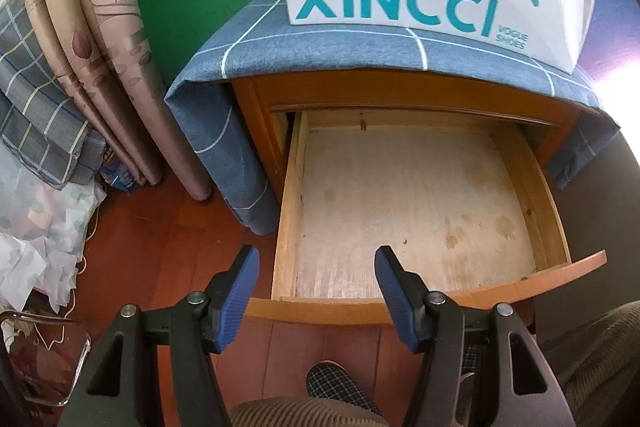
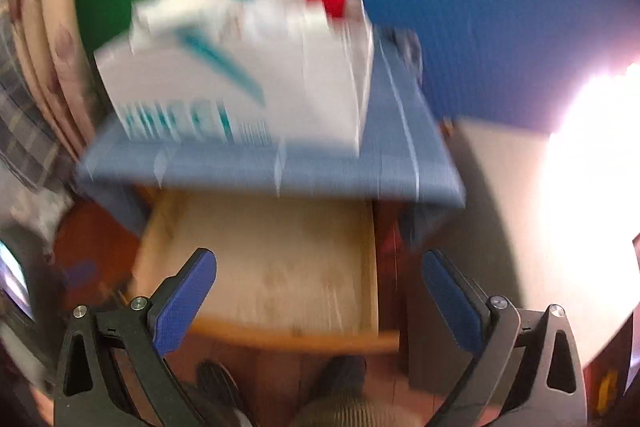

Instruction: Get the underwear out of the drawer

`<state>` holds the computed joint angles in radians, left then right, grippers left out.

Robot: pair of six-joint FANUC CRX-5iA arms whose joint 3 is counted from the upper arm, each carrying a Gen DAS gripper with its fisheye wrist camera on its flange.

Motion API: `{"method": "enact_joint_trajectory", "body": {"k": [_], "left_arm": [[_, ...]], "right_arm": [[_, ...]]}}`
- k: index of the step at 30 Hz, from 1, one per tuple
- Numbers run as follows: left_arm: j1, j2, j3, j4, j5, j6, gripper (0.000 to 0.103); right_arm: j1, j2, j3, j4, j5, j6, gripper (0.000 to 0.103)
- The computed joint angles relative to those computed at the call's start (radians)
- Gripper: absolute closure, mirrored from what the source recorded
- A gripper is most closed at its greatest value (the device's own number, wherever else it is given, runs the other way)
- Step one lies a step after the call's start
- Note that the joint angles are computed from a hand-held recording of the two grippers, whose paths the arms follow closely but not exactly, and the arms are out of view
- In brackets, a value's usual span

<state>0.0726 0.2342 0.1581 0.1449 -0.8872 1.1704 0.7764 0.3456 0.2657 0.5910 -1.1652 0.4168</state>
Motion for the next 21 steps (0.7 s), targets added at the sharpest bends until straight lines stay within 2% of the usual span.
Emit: {"method": "enact_joint_trajectory", "body": {"k": [8, 21], "left_arm": [[-0.011, -0.041, -0.052, 0.0, 0.008, -0.05, 0.041], [-0.021, -0.048, -0.064, -0.01, 0.027, -0.068, 0.041]], "right_arm": [[0.053, -0.004, -0.101, -0.081, 0.024, -0.013, 0.001], [0.083, 0.043, -0.084, -0.078, -0.004, 0.026, 0.001]]}}
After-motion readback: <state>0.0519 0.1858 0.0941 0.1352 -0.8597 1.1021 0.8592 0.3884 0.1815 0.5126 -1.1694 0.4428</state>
